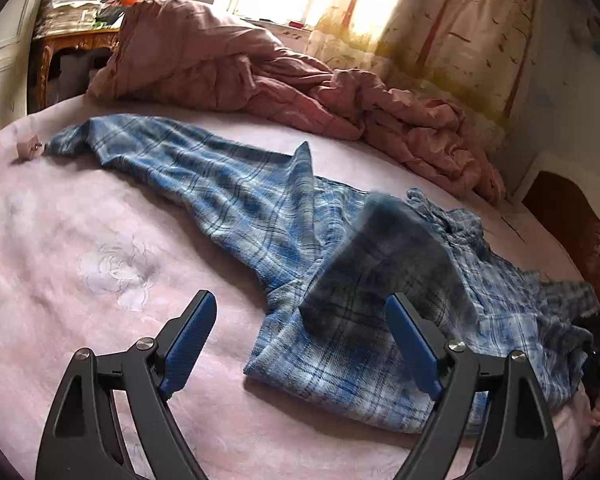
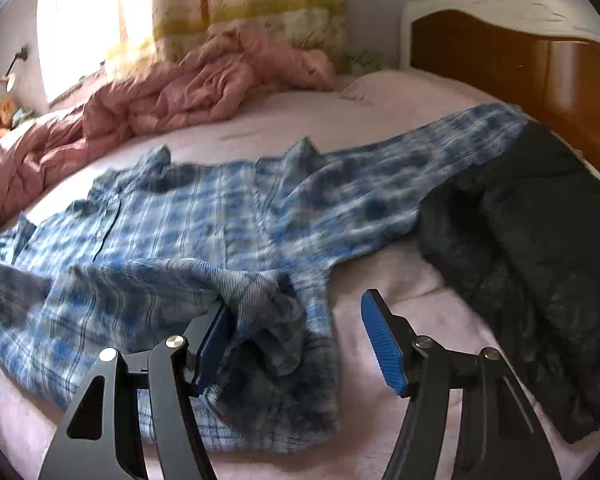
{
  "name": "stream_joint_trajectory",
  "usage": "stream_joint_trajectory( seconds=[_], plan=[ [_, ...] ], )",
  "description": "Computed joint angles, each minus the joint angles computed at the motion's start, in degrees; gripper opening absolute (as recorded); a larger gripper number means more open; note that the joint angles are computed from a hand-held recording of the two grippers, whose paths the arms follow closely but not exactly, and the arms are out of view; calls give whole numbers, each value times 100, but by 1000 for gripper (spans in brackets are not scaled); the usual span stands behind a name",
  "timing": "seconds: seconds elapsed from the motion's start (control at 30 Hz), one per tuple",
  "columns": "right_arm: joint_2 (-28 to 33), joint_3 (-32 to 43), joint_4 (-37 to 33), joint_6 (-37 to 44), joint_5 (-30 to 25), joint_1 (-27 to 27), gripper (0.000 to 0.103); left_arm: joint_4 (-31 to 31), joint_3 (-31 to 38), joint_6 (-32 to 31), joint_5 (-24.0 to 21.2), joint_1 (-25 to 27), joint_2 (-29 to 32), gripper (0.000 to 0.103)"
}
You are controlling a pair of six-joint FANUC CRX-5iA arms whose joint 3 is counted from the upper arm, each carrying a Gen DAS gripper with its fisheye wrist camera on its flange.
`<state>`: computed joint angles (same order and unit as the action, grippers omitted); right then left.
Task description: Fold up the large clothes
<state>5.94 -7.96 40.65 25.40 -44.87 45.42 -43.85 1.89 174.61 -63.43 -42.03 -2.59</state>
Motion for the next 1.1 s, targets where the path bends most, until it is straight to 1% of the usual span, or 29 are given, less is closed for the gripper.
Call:
stream_joint_trajectory(
  seconds=[0.03,0.1,0.17,0.2,0.23,0.27,0.3,0.33,0.37,0.4,0.43,0.47,0.5,0.53,0.57,0.6,0.63,0.67,0.77,0.8,0.83,0.87,0.9,0.93,0.97,1.0,1.03,1.07,1.1],
  plan=[
    [-36,-20,2,31,40,-2,66,111,-13,-85,40,69,21,85],
    [-98,37,-305,407,134,1,66,427,-77,-297,218,256,63,85],
    [-122,299,-1252,1467,124,2,66,665,-131,-501,418,395,95,84],
    [-154,319,-1432,1710,86,28,66,750,-123,-640,505,444,135,81],
    [-172,259,-1327,1659,66,81,66,792,-101,-760,547,466,180,73],
    [-205,122,-1040,1461,13,176,66,833,-22,-909,502,475,268,69],
    [-242,-12,-807,1222,-27,252,66,860,101,-1046,364,468,390,67],
    [-288,-88,-827,1154,-37,305,66,893,200,-1151,239,467,496,57],
    [-316,-77,-1074,1332,-34,334,66,950,299,-1256,93,472,604,37],
    [-328,-68,-1282,1570,-45,371,66,918,436,-1288,-127,429,725,27],
    [-292,-87,-1209,1612,-116,428,66,655,692,-1172,-610,262,905,7],
    [-177,-88,-916,1515,-330,505,66,365,880,-1013,-984,79,1027,4],
    [-57,-93,-575,1349,-524,558,63,72,965,-852,-1187,-110,1053,4],
    [5,-159,-225,1093,-592,571,42,-200,1041,-667,-1418,-292,1066,4],
    [50,-207,90,803,-635,550,27,-428,1052,-444,-1602,-448,1033,3],
    [46,-277,372,457,-614,510,24,-572,1001,-207,-1701,-575,953,3],
    [-18,-408,689,-10,-507,443,6,-628,946,-60,-1761,-646,887,3],
    [-97,-519,897,-390,-349,353,3,-680,911,35,-1839,-714,842,3],
    [-312,-785,1341,-1275,184,27,3,-798,961,-89,-2181,-932,882,4],
    [-302,-709,1181,-1263,226,-72,3,-835,1005,-110,-2319,-993,937,4],
    [-198,-506,811,-952,138,-119,3,-821,1049,-138,-2415,-996,986,4],
    [-7,-173,171,-340,-37,-156,3,-753,1066,-182,-2425,-955,1003,4],
    [157,88,-305,139,-225,-179,3,-678,1064,-216,-2402,-908,1004,4],
    [326,302,-682,437,-489,-188,4,-597,1069,-260,-2358,-845,1015,4],
    [326,307,-765,434,-524,-189,5,-509,1024,-298,-2268,-787,988,8],
    [249,217,-694,320,-469,-177,5,-482,977,-301,-2187,-766,949,8],
    [139,84,-527,162,-402,-145,11,-520,964,-274,-2147,-785,938,15],
    [-39,-160,-204,-136,-288,-104,24,-603,955,-231,-2120,-829,922,35],
    [-185,-374,97,-431,-175,-92,35,-723,887,-166,-2007,-895,849,48]
  ],
)
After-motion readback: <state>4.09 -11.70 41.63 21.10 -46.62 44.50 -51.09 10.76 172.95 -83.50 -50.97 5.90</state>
